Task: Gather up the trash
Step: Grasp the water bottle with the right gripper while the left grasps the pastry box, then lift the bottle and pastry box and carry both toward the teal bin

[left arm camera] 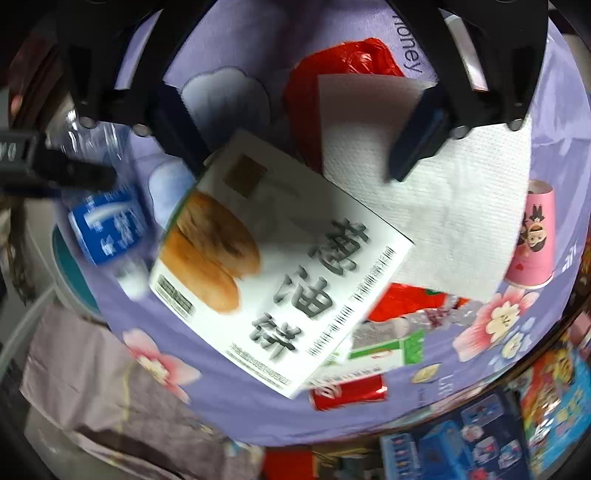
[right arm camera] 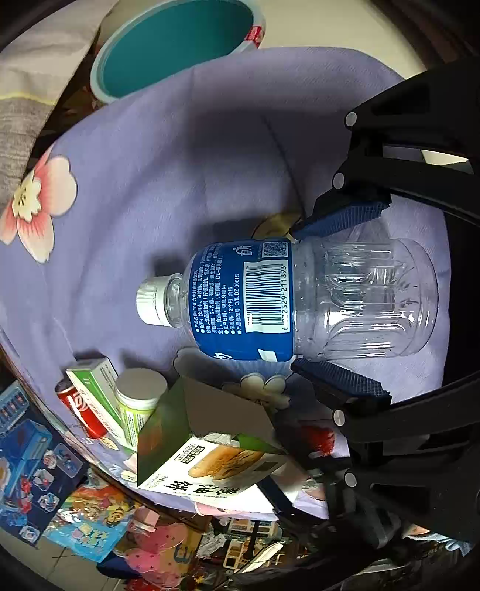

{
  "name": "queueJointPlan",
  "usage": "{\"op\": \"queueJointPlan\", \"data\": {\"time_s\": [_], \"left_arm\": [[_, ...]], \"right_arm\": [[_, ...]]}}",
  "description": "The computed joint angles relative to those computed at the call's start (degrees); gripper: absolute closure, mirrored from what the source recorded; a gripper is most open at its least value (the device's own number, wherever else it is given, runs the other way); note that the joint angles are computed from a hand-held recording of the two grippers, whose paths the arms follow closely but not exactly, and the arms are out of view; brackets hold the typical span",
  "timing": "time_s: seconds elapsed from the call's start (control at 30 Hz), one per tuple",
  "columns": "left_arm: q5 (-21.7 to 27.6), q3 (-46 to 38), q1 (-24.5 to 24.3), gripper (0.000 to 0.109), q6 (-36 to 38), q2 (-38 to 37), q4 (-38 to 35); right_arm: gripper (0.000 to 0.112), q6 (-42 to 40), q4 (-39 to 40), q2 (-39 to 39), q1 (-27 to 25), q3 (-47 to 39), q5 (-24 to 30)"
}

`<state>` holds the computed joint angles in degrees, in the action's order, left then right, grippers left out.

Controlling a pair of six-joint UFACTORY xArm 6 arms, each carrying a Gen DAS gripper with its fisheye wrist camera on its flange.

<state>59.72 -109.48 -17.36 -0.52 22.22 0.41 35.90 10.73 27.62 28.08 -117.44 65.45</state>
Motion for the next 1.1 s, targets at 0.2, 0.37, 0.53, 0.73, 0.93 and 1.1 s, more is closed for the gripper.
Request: {"op": "queueJointPlan", "data": {"time_s": [0.2, 0.37, 0.53, 0.73, 0.93, 1.1], "left_arm": [[0.49, -1.65, 0.35, 0.073, -2.94, 0.39, 1.02], [2.15, -4.49, 0.75, 0.077, -1.77, 1.59, 0.47], [7.63, -13.25, 1.11, 0.079, -1.79, 8.09, -1.47], [0.77, -7.27, 1.14, 0.088, -0.27, 2.53, -2.03], [3.22, -8.98, 0.60, 0.105, 2.17, 3.03, -2.50], [6.60, -9.05, 0.54, 0.101, 4.62, 3.87, -5.20]], "right_arm": [[0.049, -1.87, 2.03, 0.48, -0.66, 0.26, -0.34], [0.049, -2.37, 2.87, 5.82, -1.22, -7.21, 2.74], [0.050, -3.34, 3.01, 4.84, -0.82, -5.13, -0.78], [0.050, -3.87, 8.63, -3.00, -2.20, 6.70, -8.71], [0.050, -2.39, 6.95, -5.30, -2.28, 8.57, -10.78], [0.050, -1.14, 5.17, -5.04, -2.10, 7.87, -9.18]]}}
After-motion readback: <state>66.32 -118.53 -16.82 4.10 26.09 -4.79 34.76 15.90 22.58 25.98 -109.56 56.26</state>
